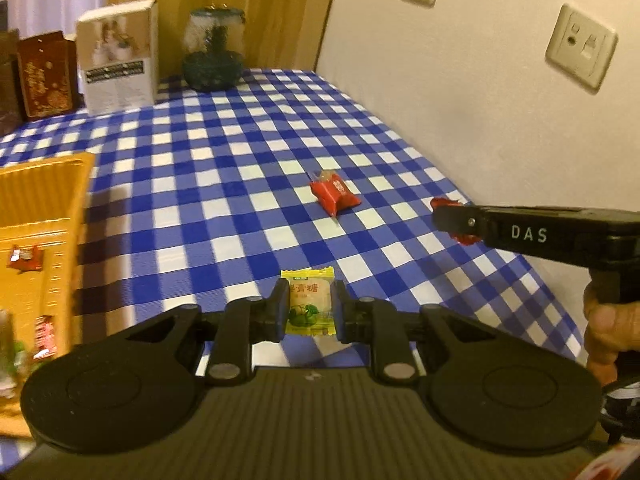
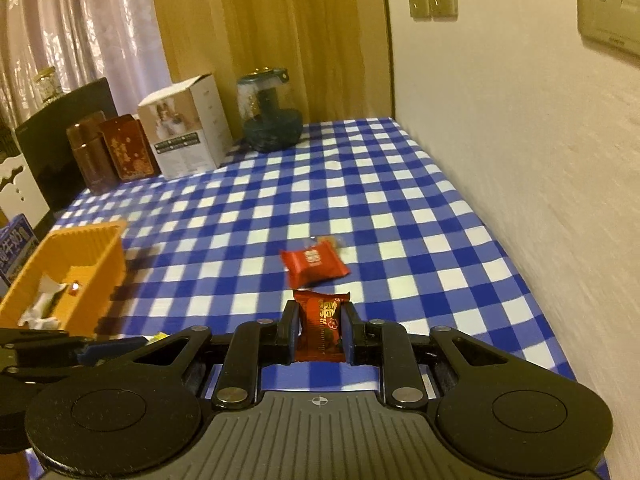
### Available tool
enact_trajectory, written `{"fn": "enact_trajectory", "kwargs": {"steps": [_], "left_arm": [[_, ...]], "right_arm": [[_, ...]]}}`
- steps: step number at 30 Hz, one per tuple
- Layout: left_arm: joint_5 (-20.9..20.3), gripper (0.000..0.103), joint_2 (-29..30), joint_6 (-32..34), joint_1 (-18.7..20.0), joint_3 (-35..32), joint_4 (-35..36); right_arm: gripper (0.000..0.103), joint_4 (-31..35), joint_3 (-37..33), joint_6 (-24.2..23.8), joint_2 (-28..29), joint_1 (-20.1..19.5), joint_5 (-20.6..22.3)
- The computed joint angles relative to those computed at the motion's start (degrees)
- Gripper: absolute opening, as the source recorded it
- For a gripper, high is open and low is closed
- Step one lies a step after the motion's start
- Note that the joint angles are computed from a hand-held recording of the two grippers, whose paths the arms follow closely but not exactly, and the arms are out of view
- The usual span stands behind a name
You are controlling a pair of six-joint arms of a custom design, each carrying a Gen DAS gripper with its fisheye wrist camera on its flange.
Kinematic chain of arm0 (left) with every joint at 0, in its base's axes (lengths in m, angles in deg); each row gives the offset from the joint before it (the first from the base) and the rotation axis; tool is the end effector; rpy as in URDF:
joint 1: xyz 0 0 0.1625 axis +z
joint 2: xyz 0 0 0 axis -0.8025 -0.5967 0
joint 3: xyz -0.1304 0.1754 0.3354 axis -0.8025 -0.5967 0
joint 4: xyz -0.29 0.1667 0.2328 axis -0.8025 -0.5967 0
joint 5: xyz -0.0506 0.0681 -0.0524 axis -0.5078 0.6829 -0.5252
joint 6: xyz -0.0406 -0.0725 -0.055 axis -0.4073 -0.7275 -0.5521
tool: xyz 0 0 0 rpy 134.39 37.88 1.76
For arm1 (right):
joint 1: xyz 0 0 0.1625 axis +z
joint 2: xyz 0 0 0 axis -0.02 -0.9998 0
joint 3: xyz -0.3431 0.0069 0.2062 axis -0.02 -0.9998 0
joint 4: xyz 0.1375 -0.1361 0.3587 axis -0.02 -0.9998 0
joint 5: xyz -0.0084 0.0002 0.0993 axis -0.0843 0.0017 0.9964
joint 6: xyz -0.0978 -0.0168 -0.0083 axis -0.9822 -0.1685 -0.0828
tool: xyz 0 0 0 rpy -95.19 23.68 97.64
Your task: Organize snacks
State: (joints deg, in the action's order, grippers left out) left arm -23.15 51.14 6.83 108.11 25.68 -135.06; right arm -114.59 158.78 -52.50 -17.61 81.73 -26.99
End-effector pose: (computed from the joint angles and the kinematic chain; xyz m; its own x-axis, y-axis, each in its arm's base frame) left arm -0.3307 -0.7754 -0.0782 -0.7395 0.4803 -0.4716 0.6601 0.6547 -0.3684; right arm -0.0157 -0.7398 0.3065 -0.8320 0.0858 0.5482 -0.3754 0.6405 -0.6700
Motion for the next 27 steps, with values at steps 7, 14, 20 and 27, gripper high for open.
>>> {"fn": "enact_trajectory", "kwargs": {"steps": [7,14,20,27], "left_arm": [[1.29,0.019,-8.88,-1.10,-0.95,13.65,-5.50],[3.38,0.019,-15.64,-1.55,-1.47,23.93,-10.43],[5.36,0.019,-19.74,-1.93,-1.79,29.79,-13.39],[7.35,0.019,-23.93,-2.08,-1.75,35.32,-16.27]], "right_arm": [[0.022,-1.82,5.50,3.43,-2.80,2.40,-1.07],[0.022,-3.65,10.22,5.10,-4.30,5.07,-1.27],[0.022,-4.58,12.52,5.07,-4.19,7.19,-1.42],[0.022,-4.71,13.51,4.89,-3.08,9.36,-0.76]]}}
